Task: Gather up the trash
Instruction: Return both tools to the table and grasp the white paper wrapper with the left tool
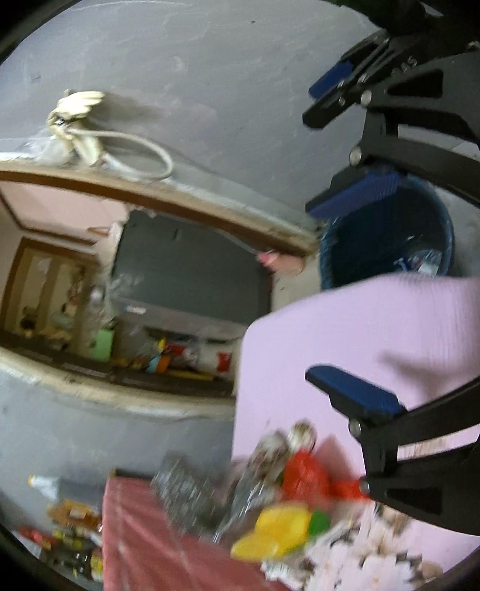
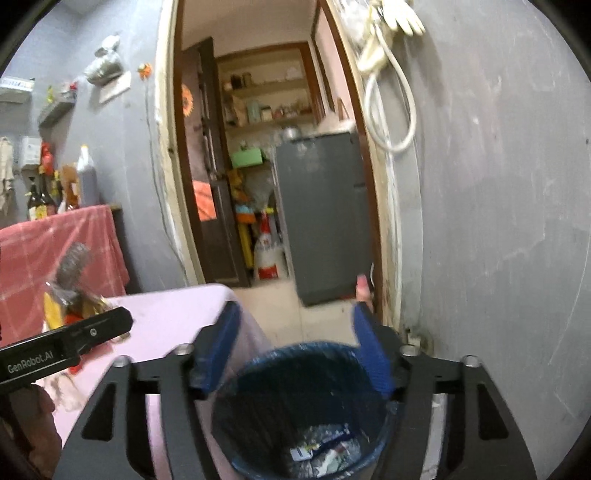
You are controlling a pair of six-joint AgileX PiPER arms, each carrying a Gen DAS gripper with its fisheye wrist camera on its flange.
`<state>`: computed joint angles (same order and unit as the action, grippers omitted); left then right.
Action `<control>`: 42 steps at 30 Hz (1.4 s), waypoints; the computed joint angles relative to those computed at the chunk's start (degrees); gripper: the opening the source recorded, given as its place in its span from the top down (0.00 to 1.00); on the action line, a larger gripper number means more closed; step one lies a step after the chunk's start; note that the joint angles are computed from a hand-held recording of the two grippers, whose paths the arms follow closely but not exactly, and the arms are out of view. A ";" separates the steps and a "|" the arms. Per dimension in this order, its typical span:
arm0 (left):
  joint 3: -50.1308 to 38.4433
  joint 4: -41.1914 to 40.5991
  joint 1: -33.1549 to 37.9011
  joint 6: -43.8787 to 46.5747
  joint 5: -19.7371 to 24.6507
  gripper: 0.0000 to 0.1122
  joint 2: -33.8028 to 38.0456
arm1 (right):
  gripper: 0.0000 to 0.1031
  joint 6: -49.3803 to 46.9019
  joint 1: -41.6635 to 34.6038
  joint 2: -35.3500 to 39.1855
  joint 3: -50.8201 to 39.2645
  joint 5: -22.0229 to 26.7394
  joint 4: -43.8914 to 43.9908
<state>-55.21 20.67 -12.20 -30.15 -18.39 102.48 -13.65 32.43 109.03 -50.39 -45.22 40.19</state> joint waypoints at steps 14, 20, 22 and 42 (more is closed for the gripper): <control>13.97 -17.91 8.45 19.67 -9.90 0.11 -7.39 | 0.00 -4.37 8.19 1.09 -5.03 -2.84 2.47; 17.34 -10.48 17.71 16.29 -11.63 0.11 -8.23 | 0.00 -7.15 10.75 4.24 -10.77 0.70 3.19; 17.07 -7.68 20.86 14.89 -11.26 0.11 -7.70 | 0.00 -7.85 11.30 5.30 -12.72 2.16 3.03; -5.63 40.56 39.15 -26.75 -0.90 0.11 8.14 | 0.00 -44.39 13.62 23.45 -49.54 29.49 27.80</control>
